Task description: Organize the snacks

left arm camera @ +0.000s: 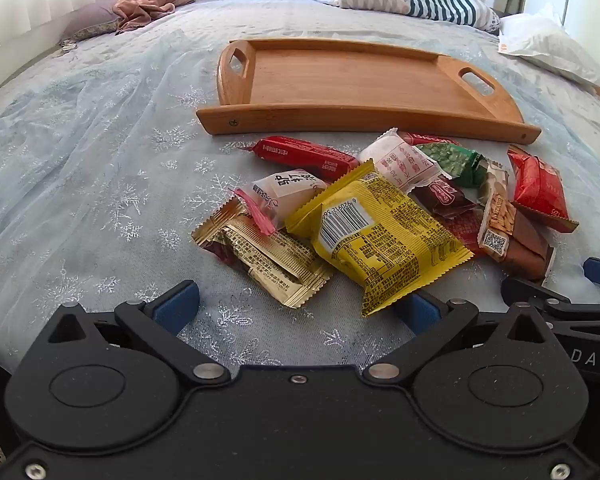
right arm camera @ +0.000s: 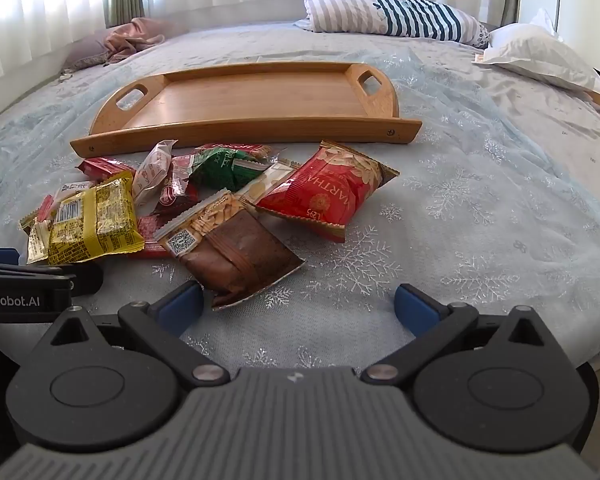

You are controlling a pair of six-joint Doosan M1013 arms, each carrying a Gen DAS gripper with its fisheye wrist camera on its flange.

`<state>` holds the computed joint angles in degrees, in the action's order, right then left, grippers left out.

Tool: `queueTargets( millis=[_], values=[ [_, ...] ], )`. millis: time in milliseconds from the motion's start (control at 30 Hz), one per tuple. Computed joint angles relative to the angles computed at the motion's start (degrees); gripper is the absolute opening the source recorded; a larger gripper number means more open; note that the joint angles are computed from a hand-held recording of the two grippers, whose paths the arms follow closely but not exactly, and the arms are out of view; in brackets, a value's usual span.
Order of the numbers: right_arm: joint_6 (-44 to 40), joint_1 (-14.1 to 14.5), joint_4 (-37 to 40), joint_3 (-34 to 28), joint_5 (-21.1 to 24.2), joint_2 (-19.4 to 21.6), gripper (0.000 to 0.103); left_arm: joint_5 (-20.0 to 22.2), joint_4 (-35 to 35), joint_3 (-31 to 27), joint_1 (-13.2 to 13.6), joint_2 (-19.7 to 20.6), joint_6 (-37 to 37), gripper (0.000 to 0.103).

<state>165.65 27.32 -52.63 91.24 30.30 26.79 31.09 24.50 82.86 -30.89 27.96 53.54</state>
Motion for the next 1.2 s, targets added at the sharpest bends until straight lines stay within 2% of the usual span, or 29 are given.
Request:
queueTargets(
  millis=[1200],
  values=[
    [1.5,0.0,-1.8,0.4,-0.3,0.0,0.103,0.3,0.5,0.2,-0.2,-0.1,-0.5,0.103]
  ],
)
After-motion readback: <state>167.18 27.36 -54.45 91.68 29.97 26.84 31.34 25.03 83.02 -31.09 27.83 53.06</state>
